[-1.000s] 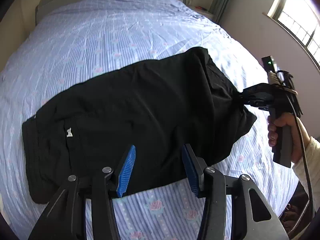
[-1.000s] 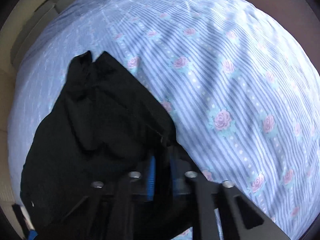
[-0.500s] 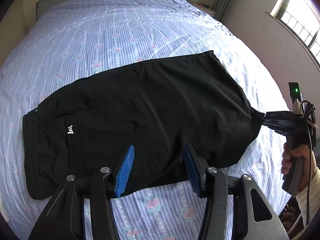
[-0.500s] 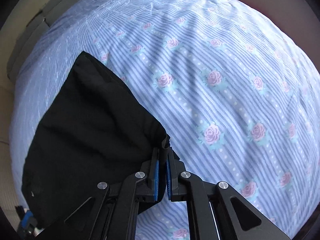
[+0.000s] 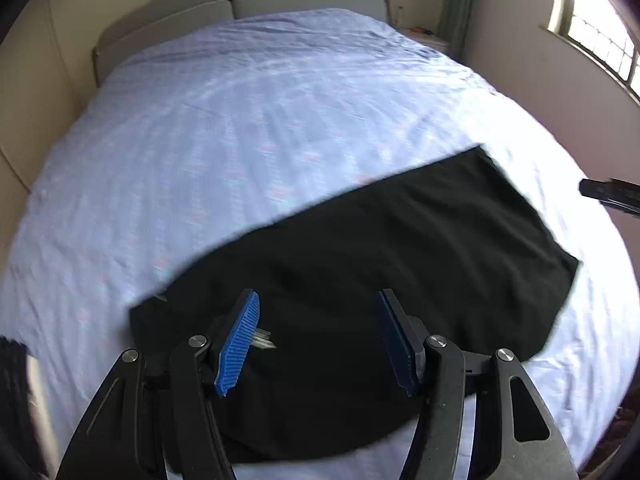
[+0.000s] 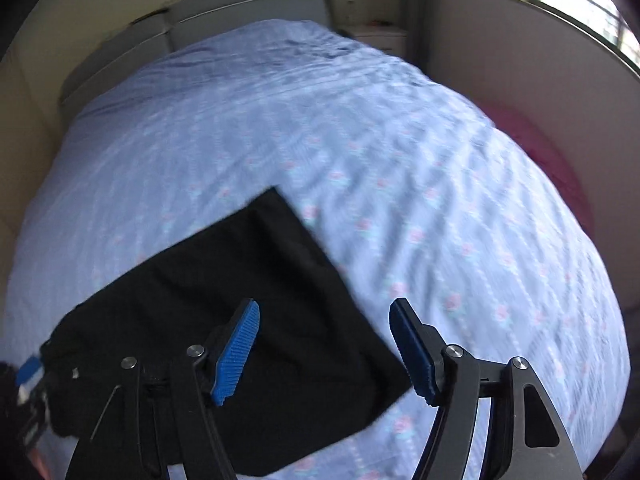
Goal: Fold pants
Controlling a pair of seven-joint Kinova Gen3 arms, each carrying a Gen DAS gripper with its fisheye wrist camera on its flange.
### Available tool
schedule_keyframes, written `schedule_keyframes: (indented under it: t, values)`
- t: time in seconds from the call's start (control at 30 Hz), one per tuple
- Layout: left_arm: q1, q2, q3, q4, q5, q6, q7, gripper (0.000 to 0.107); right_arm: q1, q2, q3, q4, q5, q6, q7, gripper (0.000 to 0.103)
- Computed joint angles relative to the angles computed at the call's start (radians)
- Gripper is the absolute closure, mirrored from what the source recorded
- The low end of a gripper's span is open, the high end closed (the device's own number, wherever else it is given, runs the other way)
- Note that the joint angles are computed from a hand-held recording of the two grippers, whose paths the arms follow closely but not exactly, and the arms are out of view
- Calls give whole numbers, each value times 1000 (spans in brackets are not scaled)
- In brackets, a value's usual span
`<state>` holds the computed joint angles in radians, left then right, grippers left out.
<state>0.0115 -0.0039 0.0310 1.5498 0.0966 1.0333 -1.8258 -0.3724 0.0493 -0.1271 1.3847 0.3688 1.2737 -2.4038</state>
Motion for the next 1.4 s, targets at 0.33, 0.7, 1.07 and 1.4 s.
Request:
schedule_keyframes:
  t: [0.33, 0.7, 1.07, 1.4]
  values:
    - [-45, 194, 2, -186, 14, 35, -90, 48, -28, 122, -13, -23, 54, -148, 72, 34]
    - [15, 362, 58, -286, -3, 57, -187, 48, 189, 447, 48, -382, -264, -16, 492, 43]
    - [52, 449, 19, -365, -50, 75, -111, 56, 91, 596, 171, -570, -167, 83, 511, 92]
    - [6, 433, 40, -368, -8, 48, -86, 57, 128, 510, 117, -480, -246, 3, 602, 36]
